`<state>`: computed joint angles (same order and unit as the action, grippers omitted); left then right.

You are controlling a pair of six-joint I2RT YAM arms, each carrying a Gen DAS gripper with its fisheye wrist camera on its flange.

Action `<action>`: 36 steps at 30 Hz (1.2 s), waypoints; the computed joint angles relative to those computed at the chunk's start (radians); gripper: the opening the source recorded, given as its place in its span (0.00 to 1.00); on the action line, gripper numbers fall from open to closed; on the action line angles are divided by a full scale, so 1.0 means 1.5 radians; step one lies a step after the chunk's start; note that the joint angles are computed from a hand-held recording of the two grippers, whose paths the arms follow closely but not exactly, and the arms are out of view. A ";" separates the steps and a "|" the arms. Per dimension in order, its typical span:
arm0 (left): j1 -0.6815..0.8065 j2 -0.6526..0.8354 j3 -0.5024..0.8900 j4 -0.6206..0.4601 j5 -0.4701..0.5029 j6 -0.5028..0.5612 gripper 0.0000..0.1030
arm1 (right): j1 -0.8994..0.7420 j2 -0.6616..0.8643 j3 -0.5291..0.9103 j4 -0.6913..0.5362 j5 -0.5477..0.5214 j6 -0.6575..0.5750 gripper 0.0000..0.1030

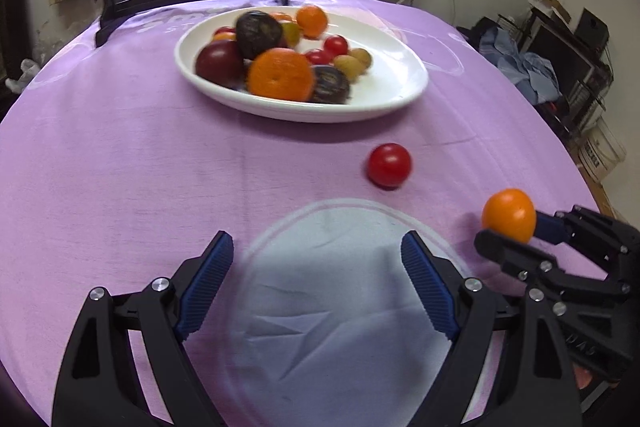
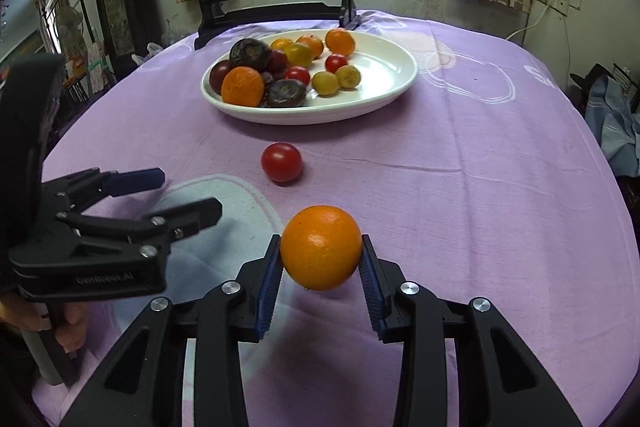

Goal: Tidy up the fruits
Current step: 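Grasp an orange mandarin with the right tool while the left grasps a red tomato, then lower both fruits onto the white plate and open both tools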

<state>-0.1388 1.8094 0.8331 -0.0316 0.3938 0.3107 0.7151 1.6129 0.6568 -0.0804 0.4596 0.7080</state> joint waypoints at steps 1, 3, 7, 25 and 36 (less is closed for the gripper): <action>-0.009 0.000 -0.002 0.003 -0.003 0.001 0.81 | -0.004 -0.016 -0.013 0.002 0.000 0.002 0.37; -0.032 0.003 -0.002 0.012 -0.017 -0.001 0.81 | -0.012 -0.041 -0.035 0.007 -0.006 0.006 0.37; -0.072 0.027 0.026 0.001 -0.042 -0.017 0.71 | -0.014 -0.090 -0.069 0.015 -0.009 0.010 0.37; -0.087 0.023 0.067 -0.020 -0.055 -0.031 0.30 | -0.013 -0.068 -0.064 0.030 -0.017 -0.004 0.37; -0.011 -0.045 0.097 -0.071 -0.009 0.013 0.29 | -0.017 -0.047 0.010 -0.013 0.043 -0.054 0.37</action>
<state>-0.1555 1.7414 0.9783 -0.1387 0.3807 0.3301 0.6893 1.5422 0.6725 -0.1004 0.5236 0.6273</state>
